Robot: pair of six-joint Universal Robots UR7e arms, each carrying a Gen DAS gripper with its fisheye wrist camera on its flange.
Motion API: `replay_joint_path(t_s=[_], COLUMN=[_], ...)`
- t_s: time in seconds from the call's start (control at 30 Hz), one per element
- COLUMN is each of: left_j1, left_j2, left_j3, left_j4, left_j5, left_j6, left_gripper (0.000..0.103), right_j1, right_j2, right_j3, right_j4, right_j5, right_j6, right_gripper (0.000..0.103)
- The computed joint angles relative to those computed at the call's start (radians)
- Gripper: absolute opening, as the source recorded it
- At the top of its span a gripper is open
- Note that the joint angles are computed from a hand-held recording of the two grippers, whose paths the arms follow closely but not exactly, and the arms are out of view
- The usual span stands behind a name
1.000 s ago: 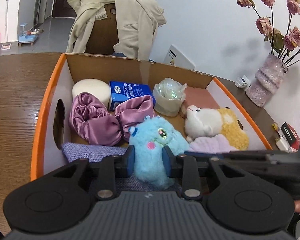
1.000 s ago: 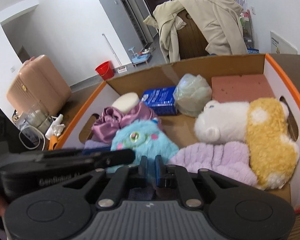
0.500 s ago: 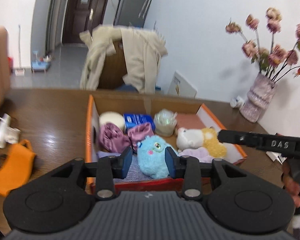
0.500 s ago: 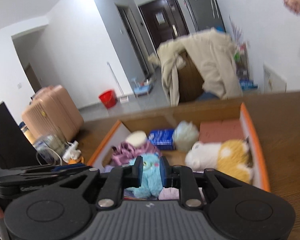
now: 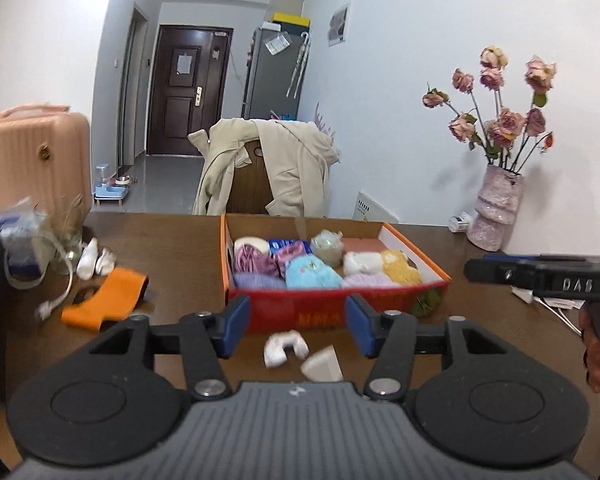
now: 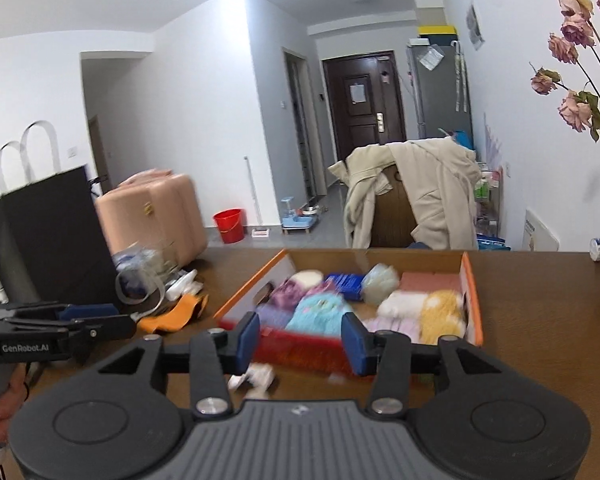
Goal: Organize soft objects
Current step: 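Withdraw both grippers toward the white crumpled cloth on the table, then grasp the white crumpled cloth with both grippers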
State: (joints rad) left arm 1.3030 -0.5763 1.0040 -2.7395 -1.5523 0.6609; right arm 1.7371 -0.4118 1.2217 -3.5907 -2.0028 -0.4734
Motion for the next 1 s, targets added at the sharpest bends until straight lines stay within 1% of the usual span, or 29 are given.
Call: replay_joint_path(t_s=[0.03,0.1,0.13,0.2,0.3,0.4,0.53,0.6,0.7,0.8,0.9,0.93,1.0], left_j1=[0.007,0.023,0.031,0.049,0.071,0.081,0.084,0.082,0.078,0.074,0.072,0.070,0.067], left_j2=[-0.028,-0.077,-0.097,-0.126,-0.150,-0.162,-0.149,-0.133,-0.096,-0.049,-0.002,0.013,0.050], left_j3=[0.061,0.177,0.227,0.298,0.344,0.363,0.341,0.318,0.264,0.191,0.111,0.085,0.022], left_j4=[-0.040,-0.125,-0.167,-0.213,-0.214,-0.220,-0.203,-0.191,-0.164,-0.141,-0.111,-0.101,-0.070], left_j5=[-0.009,-0.020,-0.018,-0.003,0.028,0.048,0.041,0.044,0.062,0.095,0.127,0.138,0.156], left_j6=[-0.001,0.008,0.012,-0.007,-0.038,-0.035,-0.039,-0.039,-0.048,-0.054,-0.066,-0.069,-0.071], left_gripper=[0.064,0.066,0.068,0.070,0.070,0.070,0.070,0.070,0.070,0.071,0.072,0.072,0.072], right_j1=[0.003,0.007,0.008,0.013,0.013,0.015,0.015,0.012,0.004,-0.010,-0.029,-0.037,-0.047], right_j2=[-0.001,0.004,0.012,0.026,0.043,0.053,0.076,0.087,0.113,0.157,0.231,0.257,0.313], right_j3=[0.034,0.092,0.114,0.155,0.205,0.230,0.199,0.170,0.085,-0.051,-0.248,-0.316,-0.455], right_j4=[-0.029,-0.085,-0.112,-0.147,-0.187,-0.201,-0.195,-0.170,-0.091,0.017,0.160,0.220,0.332], right_j5=[0.001,-0.004,-0.009,-0.033,-0.048,-0.049,-0.066,-0.069,-0.081,-0.075,-0.068,-0.058,-0.063], right_j6=[0.000,-0.006,-0.014,0.008,0.038,0.032,0.024,0.014,-0.006,-0.033,-0.064,-0.064,-0.065], right_gripper=[0.047,0.053,0.053,0.053,0.053,0.053,0.054,0.054,0.054,0.054,0.054,0.054,0.053])
